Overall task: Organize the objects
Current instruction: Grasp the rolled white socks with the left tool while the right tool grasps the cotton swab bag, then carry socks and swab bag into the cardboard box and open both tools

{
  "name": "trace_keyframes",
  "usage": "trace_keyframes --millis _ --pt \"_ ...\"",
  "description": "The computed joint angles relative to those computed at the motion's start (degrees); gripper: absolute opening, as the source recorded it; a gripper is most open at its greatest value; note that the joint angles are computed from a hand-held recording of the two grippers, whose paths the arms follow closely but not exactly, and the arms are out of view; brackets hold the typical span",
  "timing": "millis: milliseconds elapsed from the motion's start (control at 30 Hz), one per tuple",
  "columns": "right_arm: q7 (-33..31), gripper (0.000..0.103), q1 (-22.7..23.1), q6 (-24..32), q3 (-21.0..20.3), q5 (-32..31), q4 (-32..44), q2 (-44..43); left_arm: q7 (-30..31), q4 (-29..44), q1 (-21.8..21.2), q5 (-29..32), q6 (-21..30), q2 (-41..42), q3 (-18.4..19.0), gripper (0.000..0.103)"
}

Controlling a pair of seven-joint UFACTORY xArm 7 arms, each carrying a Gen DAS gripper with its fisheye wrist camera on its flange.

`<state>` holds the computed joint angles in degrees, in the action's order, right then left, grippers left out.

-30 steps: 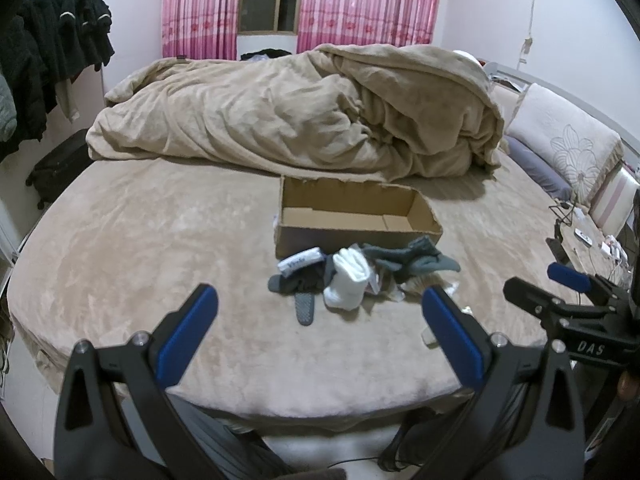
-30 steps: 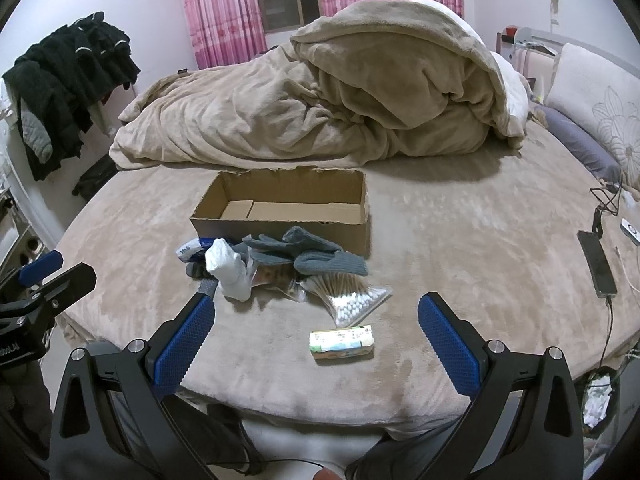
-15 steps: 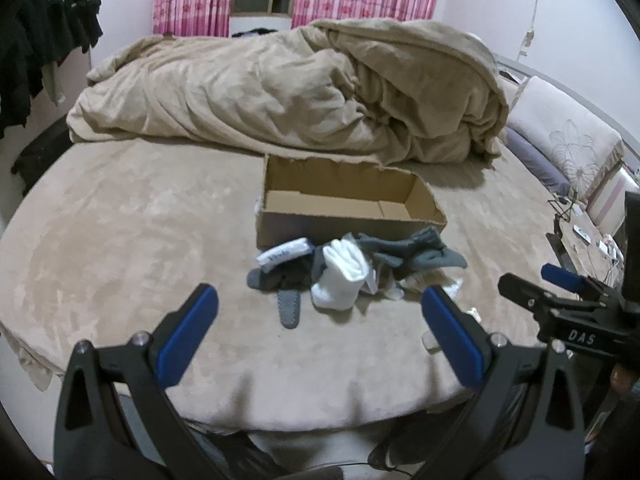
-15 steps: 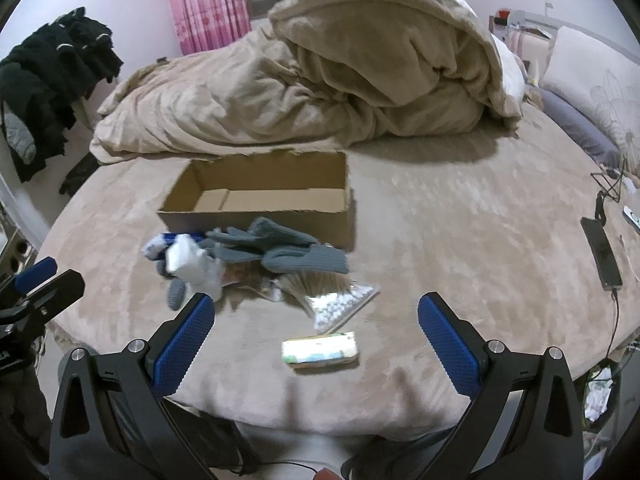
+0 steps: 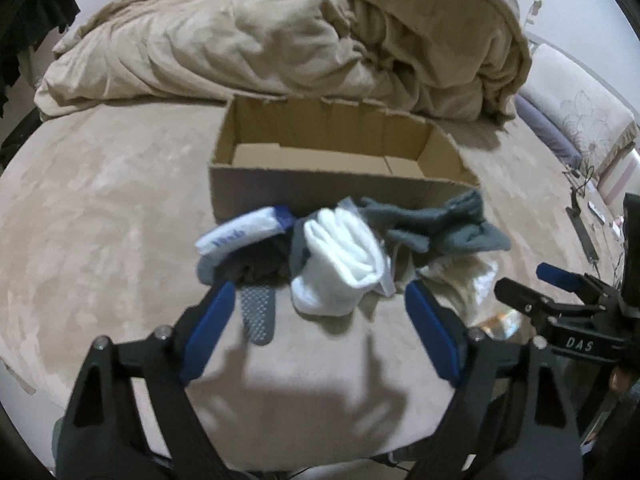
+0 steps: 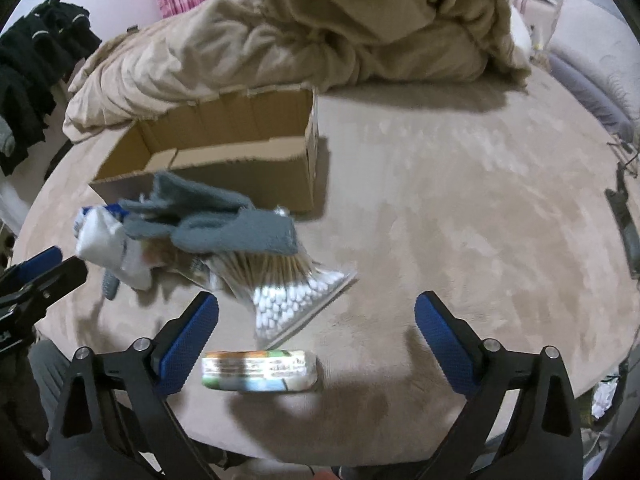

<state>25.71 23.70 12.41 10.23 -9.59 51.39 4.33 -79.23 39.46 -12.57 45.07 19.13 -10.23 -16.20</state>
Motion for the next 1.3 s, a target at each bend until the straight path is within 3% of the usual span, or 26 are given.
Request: trace_keyframes --millis 233,367,467,533,667,900,1033,1300 --pt "-7.31 0.099 -0.89 -1.91 1.26 6.22 3.55 6.34 -2.9 2.46 -0.89 5.22 -1.65 6.06 2.21 0.06" --pt "-9.48 0.098 -0.78 -2.1 1.35 7.62 5.58 9.16 -6.56 2.6 -1.58 10.26 -3.54 6.68 3.72 0.051" --pt "-11.54 0.088 -1.44 -3.06 2.12 9.36 5.56 9.6 -7.7 2.47 -2.04 11.62 -4.05 6.23 4.22 0.041" --pt "-11.64 0.075 -0.76 -3.43 1.37 8.99 5.22 9.14 -8.7 2.28 -2.16 12.68 -3.85 5.49 4.1 0.034" --pt "-15.0 0.061 -2.17 -3.37 2.96 11.86 4.81 8.42 -11.38 1.7 -1.6 14.57 -3.77 4.03 3.59 0.032" --pt "-10.35 0.058 0.36 -3.55 -0.53 7.89 1.26 3.57 -12.08 0.27 -0.85 14.72 -2.65 0.06 1.64 0.031" --pt "-0.89 0.058 1.76 -3.3 -3.3 -1.44 -0.85 0.2 -12.94 -0.91 0.36 14.35 -2.46 -2.75 -0.06 0.031" --pt "8.08 0.058 -1.97 -5.17 -2.95 -10.35 -3.49 -2.69 -10.49 -1.42 1.78 11.45 -0.98 -5.93 -2.88 0.031"
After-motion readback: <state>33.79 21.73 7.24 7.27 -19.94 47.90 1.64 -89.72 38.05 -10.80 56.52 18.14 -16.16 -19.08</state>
